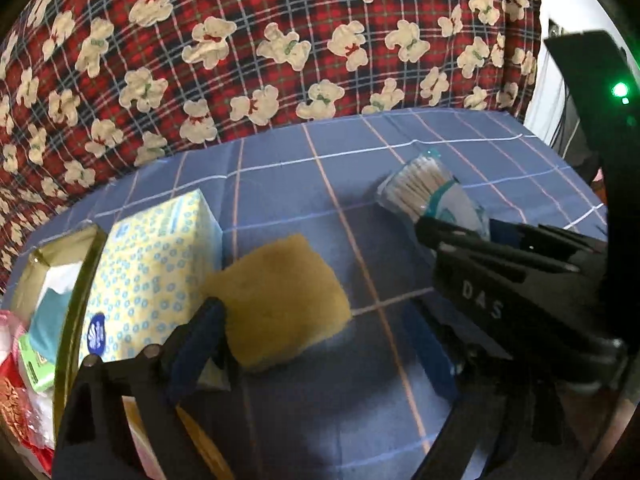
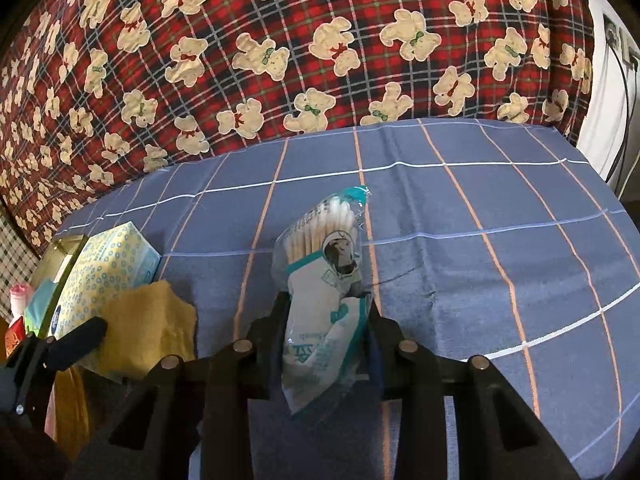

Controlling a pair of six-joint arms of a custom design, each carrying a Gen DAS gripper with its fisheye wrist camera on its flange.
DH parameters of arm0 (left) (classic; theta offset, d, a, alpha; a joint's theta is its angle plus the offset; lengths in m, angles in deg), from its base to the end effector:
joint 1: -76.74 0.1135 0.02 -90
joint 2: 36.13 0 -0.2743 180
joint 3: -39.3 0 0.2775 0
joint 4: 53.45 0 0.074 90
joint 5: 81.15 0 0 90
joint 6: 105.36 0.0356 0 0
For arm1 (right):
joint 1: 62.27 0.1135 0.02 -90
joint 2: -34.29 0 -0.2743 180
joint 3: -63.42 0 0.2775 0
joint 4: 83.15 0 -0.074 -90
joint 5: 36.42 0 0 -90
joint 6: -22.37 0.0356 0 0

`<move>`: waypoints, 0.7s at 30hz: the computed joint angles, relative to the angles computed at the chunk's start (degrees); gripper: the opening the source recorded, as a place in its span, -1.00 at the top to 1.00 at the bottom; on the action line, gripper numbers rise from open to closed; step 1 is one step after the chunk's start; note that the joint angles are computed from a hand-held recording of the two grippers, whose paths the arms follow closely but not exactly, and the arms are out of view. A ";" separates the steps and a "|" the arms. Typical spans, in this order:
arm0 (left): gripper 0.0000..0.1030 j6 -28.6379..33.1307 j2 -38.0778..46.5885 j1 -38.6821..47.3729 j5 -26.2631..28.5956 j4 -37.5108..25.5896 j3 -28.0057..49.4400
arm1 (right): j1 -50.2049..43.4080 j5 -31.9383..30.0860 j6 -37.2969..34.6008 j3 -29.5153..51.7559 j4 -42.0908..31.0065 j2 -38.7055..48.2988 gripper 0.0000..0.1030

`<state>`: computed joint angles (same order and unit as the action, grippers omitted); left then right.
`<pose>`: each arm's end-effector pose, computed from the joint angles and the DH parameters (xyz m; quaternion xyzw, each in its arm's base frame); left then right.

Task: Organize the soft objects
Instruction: 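Grasp the cotton swab pack with the right tool while the left tool grasps the yellow sponge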

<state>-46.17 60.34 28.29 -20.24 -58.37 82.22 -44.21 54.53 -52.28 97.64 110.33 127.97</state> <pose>0.1925 -0.1911 0.0732 0.0754 0.9310 0.0184 0.3567 0.2424 0.0784 0.0694 -0.0188 0.9269 0.1004 0.3611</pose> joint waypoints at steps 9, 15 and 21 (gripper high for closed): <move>-0.35 -0.63 5.69 -0.57 -2.90 -2.07 4.07 | 0.11 -0.15 -0.30 -0.48 0.72 -0.37 0.30; 0.25 0.97 3.08 -0.07 -3.20 4.57 -0.36 | -0.22 -0.78 -0.05 -1.26 2.41 -0.51 0.30; 0.25 1.29 -0.18 -3.73 -3.53 10.92 -4.25 | -0.01 -0.32 0.19 -2.02 4.09 -0.89 0.31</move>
<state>-44.87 60.16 24.55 -23.77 -47.45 77.97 -44.23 54.21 -52.09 95.62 114.42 127.08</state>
